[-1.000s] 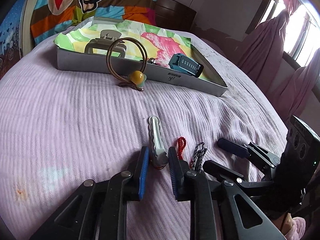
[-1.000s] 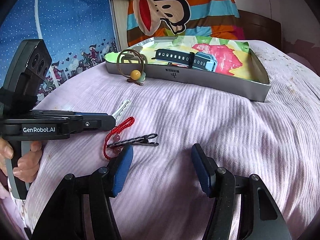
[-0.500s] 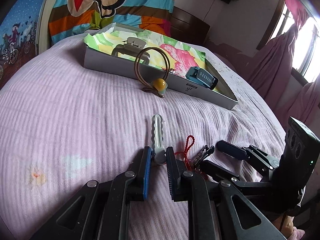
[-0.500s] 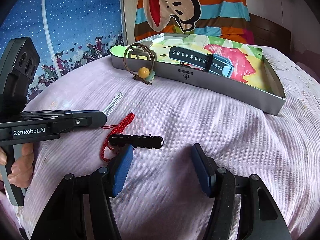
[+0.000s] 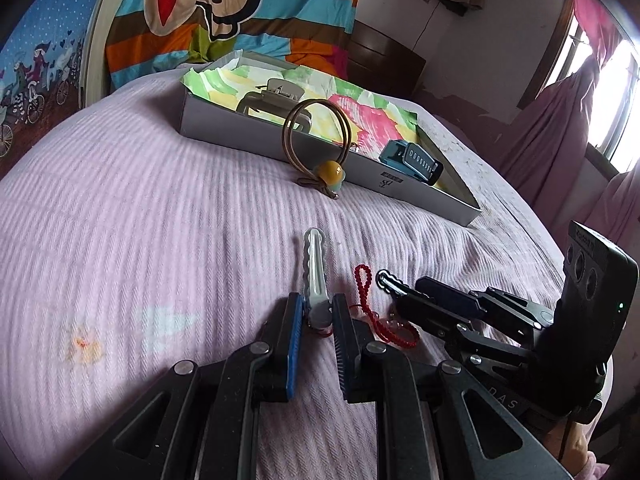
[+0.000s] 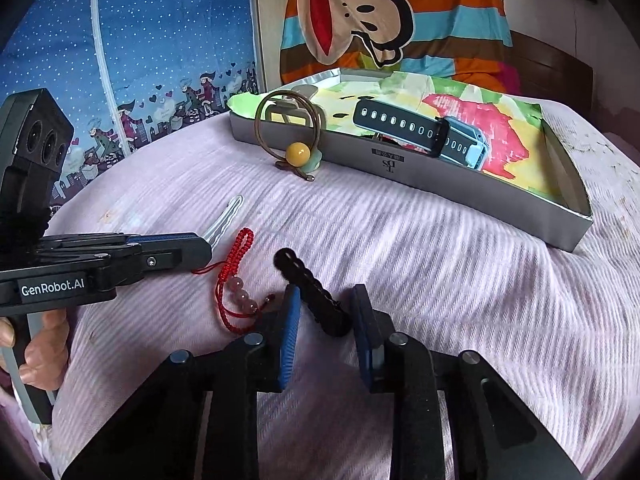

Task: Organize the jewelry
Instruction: 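Close the right gripper on the black metal clip while the left lifts the white clip, then carry the white clip into the tray and open the left gripper while the right carries the black clip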

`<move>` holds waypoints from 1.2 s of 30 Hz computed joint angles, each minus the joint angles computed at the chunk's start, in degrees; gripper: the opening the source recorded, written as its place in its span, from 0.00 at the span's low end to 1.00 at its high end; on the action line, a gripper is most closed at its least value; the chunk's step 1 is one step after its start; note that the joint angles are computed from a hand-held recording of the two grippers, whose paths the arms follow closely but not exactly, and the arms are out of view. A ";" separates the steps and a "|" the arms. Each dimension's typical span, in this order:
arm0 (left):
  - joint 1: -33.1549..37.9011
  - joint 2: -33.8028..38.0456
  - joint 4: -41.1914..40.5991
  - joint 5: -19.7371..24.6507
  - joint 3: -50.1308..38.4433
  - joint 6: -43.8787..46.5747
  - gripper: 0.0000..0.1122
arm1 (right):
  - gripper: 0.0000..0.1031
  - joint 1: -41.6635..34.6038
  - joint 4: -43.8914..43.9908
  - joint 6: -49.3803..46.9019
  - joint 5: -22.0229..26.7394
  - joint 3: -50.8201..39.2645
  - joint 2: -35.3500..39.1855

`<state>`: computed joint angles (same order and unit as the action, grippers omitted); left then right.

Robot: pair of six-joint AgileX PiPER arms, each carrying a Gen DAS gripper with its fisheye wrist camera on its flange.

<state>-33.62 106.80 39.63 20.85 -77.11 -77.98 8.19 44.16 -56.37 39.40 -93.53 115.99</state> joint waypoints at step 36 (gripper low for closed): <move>0.17 18.75 -7.22 21.84 -45.16 21.34 0.13 | 0.13 -6.86 22.18 -3.60 -9.01 -11.35 5.81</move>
<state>-33.45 125.55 32.41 42.69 -122.27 -56.65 1.33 66.34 -59.97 30.40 -104.88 121.80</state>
